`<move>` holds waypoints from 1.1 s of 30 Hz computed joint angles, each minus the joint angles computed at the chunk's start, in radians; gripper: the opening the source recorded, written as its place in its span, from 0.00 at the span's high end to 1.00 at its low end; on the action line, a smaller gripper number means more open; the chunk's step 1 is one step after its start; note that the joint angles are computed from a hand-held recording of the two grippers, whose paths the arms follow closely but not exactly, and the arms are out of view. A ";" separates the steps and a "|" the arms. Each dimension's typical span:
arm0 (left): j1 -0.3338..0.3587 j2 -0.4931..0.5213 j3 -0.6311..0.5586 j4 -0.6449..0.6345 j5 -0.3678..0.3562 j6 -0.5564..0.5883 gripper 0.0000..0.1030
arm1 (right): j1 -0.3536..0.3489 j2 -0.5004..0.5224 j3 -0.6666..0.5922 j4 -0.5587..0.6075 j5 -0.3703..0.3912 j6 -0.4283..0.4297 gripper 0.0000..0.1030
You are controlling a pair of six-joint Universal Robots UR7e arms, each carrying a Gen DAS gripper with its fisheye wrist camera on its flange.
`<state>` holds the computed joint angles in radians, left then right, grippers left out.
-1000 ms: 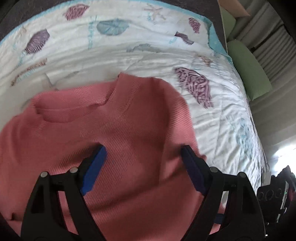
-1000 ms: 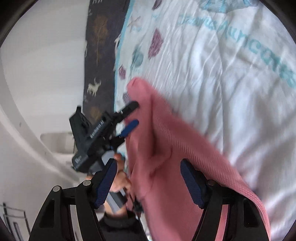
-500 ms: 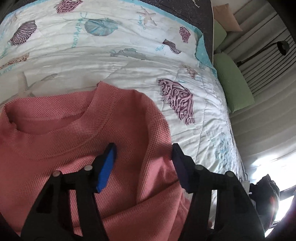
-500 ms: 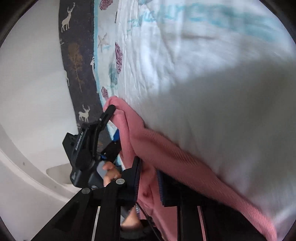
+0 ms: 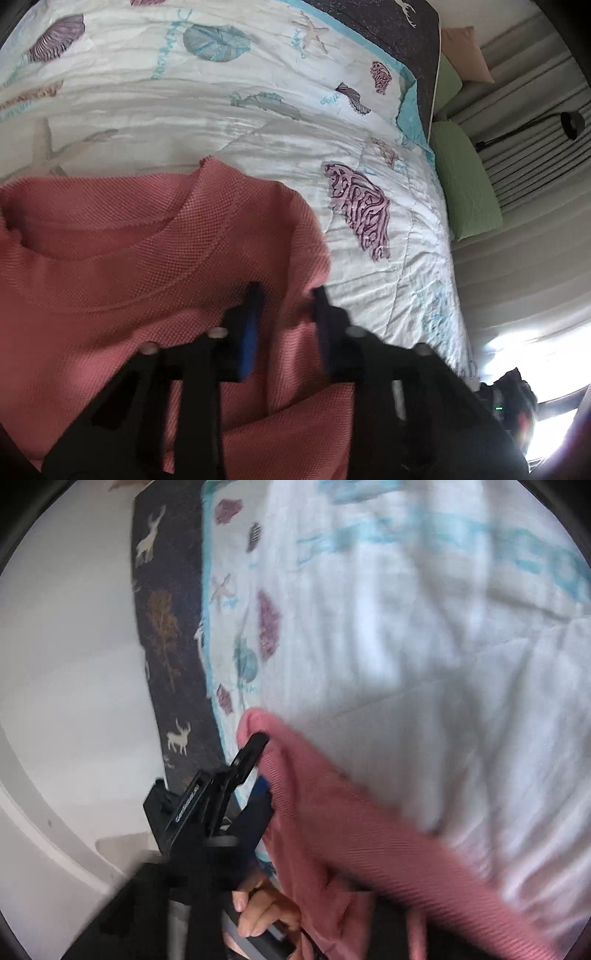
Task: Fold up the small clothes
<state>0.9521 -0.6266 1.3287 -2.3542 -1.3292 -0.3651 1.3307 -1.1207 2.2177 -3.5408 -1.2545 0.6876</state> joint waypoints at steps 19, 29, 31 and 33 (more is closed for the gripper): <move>-0.059 0.147 -0.233 0.109 0.020 0.077 0.87 | -0.151 0.052 0.119 -0.374 0.263 0.162 0.97; -0.054 0.174 -0.252 0.121 -0.024 0.091 0.62 | -0.098 0.023 0.193 -0.467 0.085 0.116 0.94; -0.054 0.182 -0.265 0.160 -0.007 0.075 0.62 | -0.098 0.024 0.189 -0.434 0.050 0.132 0.92; -0.038 0.179 -0.283 0.209 -0.076 0.061 0.52 | -0.111 0.000 0.186 -0.366 0.084 0.106 0.89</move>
<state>0.9140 -0.4480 1.0456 -2.1448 -1.4054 -0.3046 1.2193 -1.1208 2.4036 -3.9063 -1.1709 0.7939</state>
